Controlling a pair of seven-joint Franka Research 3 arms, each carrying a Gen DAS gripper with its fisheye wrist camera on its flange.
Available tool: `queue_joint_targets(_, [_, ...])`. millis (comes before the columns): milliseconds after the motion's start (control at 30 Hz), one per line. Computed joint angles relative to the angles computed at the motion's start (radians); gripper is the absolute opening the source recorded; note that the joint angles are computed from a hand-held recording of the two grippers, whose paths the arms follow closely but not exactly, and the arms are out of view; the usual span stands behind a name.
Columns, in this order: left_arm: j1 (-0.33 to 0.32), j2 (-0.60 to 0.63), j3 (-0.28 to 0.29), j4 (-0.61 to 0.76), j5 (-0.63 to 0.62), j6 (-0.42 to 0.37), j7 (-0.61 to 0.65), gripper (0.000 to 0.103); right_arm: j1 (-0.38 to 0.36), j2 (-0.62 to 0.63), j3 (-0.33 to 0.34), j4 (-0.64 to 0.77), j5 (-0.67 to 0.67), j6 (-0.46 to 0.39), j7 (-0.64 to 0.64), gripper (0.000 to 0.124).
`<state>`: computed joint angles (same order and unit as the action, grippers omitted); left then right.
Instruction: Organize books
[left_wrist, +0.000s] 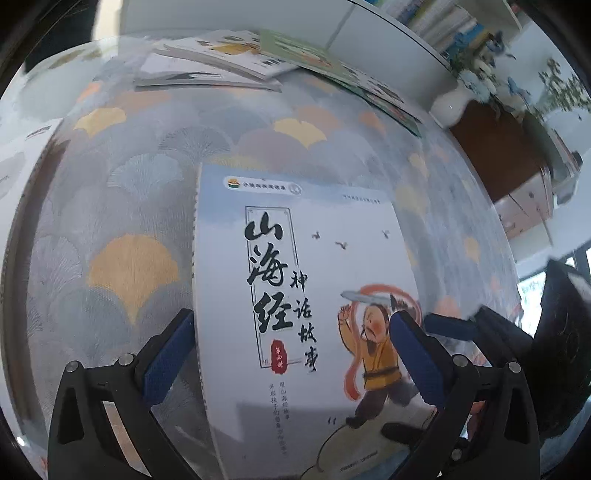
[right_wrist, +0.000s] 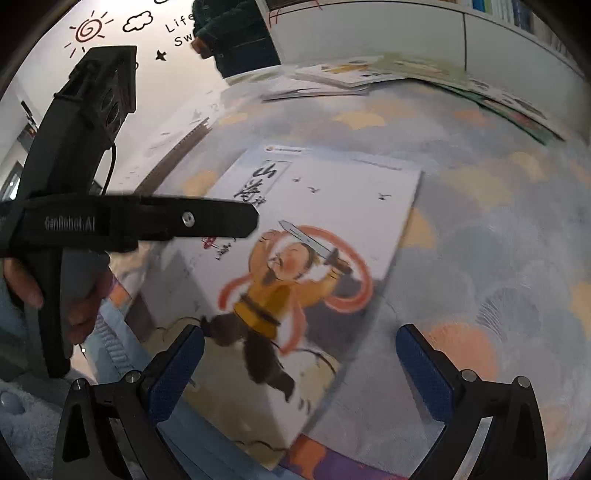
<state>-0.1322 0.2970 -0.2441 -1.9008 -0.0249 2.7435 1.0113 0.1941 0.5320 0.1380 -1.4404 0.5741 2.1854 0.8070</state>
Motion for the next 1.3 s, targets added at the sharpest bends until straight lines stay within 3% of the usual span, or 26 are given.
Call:
queue_joint_targets(67, [0.008, -0.003, -0.008, 0.003, -0.022, -0.011, 0.003, 0.102, 0.003, 0.019, 0.003, 0.033, 0.003, -0.034, 0.021, 0.103])
queue_joint_targets(100, [0.03, -0.011, -0.03, -0.018, -0.075, 0.024, 0.028, 0.102, -0.002, 0.032, 0.002, 0.057, 0.01, -0.057, 0.044, 0.103])
queue_joint_targets(200, [0.155, -0.047, -0.169, -0.092, -0.401, 0.156, 0.212, 0.102, -0.079, 0.129, 0.034, 0.205, 0.132, -0.238, 0.151, 0.103])
queue_joint_targets(233, [0.163, -0.052, -0.182, -0.094, -0.45, 0.162, 0.246, 0.102, -0.108, 0.177, 0.045, 0.272, 0.18, -0.312, 0.216, 0.103])
queue_joint_targets(300, [0.187, -0.04, -0.22, -0.065, -0.547, 0.123, 0.368, 0.101, -0.147, 0.267, 0.08, 0.392, 0.242, -0.426, 0.339, 0.103])
queue_joint_targets(367, [0.152, -0.019, -0.199, -0.025, -0.524, 0.065, 0.396, 0.101, -0.149, 0.266, 0.073, 0.395, 0.267, -0.465, 0.322, 0.098])
queue_joint_targets(433, [0.103, 0.003, -0.16, 0.019, -0.468, 0.004, 0.394, 0.101, -0.119, 0.234, 0.061, 0.367, 0.193, -0.457, 0.266, 0.094])
queue_joint_targets(533, [0.053, 0.012, -0.104, 0.044, -0.4, -0.037, 0.344, 0.101, -0.063, 0.152, 0.029, 0.27, 0.104, -0.364, 0.16, 0.089])
queue_joint_targets(567, [0.046, 0.008, -0.093, 0.037, -0.391, -0.035, 0.328, 0.1, -0.058, 0.142, 0.024, 0.258, 0.098, -0.349, 0.16, 0.081])
queue_joint_targets(700, [0.033, -0.015, -0.059, 0.002, -0.351, -0.031, 0.258, 0.088, -0.055, 0.096, 0.004, 0.184, 0.104, -0.247, 0.185, 0.028])
queue_joint_targets(833, [0.044, -0.029, -0.08, -0.019, -0.366, -0.01, 0.31, 0.085, -0.035, 0.027, 0.002, 0.077, 0.085, -0.154, 0.153, 0.025])
queue_joint_targets(1033, [0.051, -0.058, -0.093, -0.046, -0.425, 0.0, 0.387, 0.085, -0.02, -0.017, 0.004, 0.03, 0.077, -0.101, 0.129, 0.021])
queue_joint_targets(1133, [0.042, -0.082, -0.076, -0.054, -0.413, 0.001, 0.402, 0.085, -0.041, -0.039, 0.024, 0.013, 0.143, -0.093, 0.088, 0.021])
queue_joint_targets(1300, [0.052, -0.139, -0.067, -0.077, -0.477, 0.012, 0.488, 0.084, -0.011, -0.107, 0.022, -0.04, 0.166, 0.007, 0.05, 0.02])
